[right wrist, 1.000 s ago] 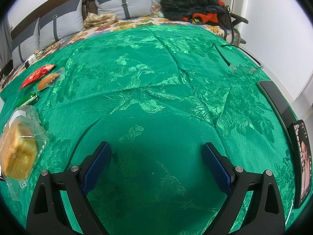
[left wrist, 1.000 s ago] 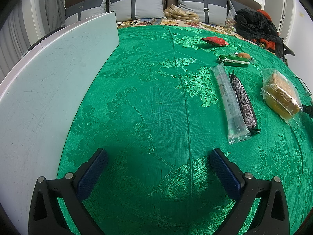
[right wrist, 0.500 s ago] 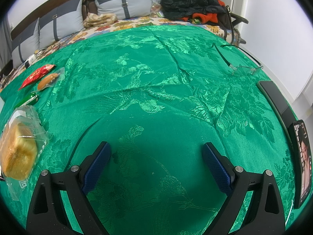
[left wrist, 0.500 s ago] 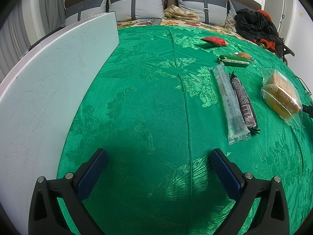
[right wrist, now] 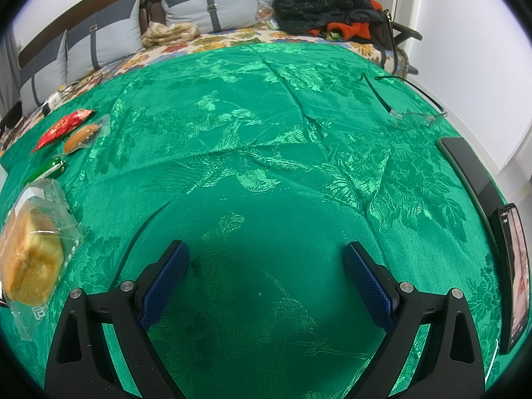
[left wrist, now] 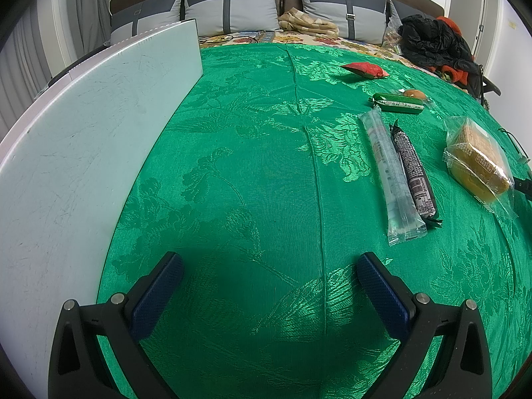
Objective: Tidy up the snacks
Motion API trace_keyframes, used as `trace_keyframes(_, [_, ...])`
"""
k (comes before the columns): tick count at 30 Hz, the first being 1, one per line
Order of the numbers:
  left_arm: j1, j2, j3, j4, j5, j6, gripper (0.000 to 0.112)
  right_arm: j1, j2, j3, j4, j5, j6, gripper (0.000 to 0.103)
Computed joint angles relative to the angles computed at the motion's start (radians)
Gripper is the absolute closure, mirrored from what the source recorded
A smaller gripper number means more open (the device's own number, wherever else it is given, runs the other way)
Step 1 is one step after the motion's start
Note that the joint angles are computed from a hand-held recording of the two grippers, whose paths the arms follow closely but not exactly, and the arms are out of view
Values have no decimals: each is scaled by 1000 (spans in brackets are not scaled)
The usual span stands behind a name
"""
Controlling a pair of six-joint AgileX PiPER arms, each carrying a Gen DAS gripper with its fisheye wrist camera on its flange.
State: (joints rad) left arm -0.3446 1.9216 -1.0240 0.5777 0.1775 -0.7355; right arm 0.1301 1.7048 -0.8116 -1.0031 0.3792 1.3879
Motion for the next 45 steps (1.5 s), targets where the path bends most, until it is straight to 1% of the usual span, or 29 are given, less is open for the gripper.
trace_keyframes(45, [-4,-2,1,22,2,-27,9,-1,3,-1,-4,-1,3,6])
